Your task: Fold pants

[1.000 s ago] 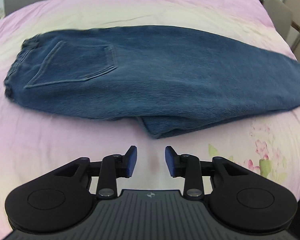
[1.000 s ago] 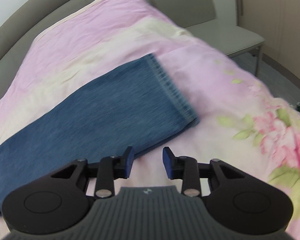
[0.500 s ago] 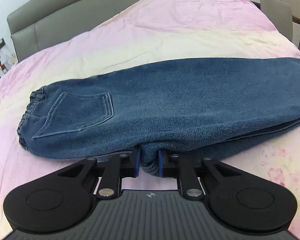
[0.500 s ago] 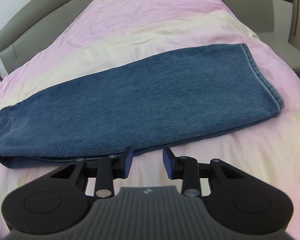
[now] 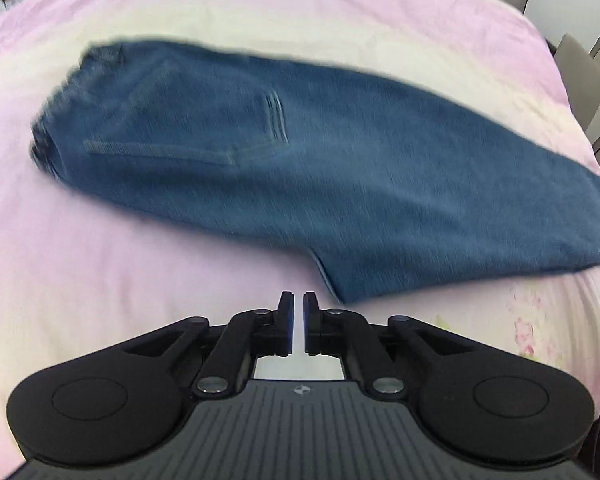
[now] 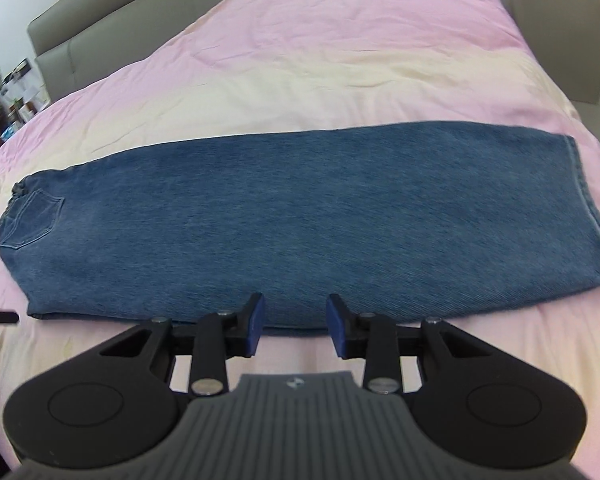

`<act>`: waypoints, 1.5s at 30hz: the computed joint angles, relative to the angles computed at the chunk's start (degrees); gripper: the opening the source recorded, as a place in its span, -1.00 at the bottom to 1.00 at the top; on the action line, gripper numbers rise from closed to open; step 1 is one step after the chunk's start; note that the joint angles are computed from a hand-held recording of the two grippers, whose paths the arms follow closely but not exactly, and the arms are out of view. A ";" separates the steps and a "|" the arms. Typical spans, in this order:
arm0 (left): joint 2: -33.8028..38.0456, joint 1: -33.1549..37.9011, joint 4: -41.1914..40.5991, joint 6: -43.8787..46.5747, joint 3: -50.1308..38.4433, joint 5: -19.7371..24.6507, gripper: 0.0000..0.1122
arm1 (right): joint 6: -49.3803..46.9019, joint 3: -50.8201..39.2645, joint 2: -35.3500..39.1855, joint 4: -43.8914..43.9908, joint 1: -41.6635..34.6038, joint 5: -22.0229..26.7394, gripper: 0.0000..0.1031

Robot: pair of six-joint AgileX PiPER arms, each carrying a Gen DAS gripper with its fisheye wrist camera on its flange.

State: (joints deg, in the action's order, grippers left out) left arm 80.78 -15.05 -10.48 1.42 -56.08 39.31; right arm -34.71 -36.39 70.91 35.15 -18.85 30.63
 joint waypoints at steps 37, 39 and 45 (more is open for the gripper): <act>40.70 5.66 26.04 -6.41 -50.30 7.88 -0.80 | 46.88 -60.77 54.30 -34.27 29.87 5.03 -0.31; 34.18 4.89 24.06 -6.11 -42.06 4.62 -0.79 | 43.31 -53.02 49.47 -32.08 28.76 2.66 -0.30; 18.25 -0.12 8.60 5.06 -23.19 0.69 -0.79 | 36.84 -25.17 31.84 -31.66 23.07 -8.11 -0.30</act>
State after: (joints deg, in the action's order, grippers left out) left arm 99.04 -15.17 -1.88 6.48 -79.26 40.00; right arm 2.13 -61.56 102.75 3.49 4.22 22.51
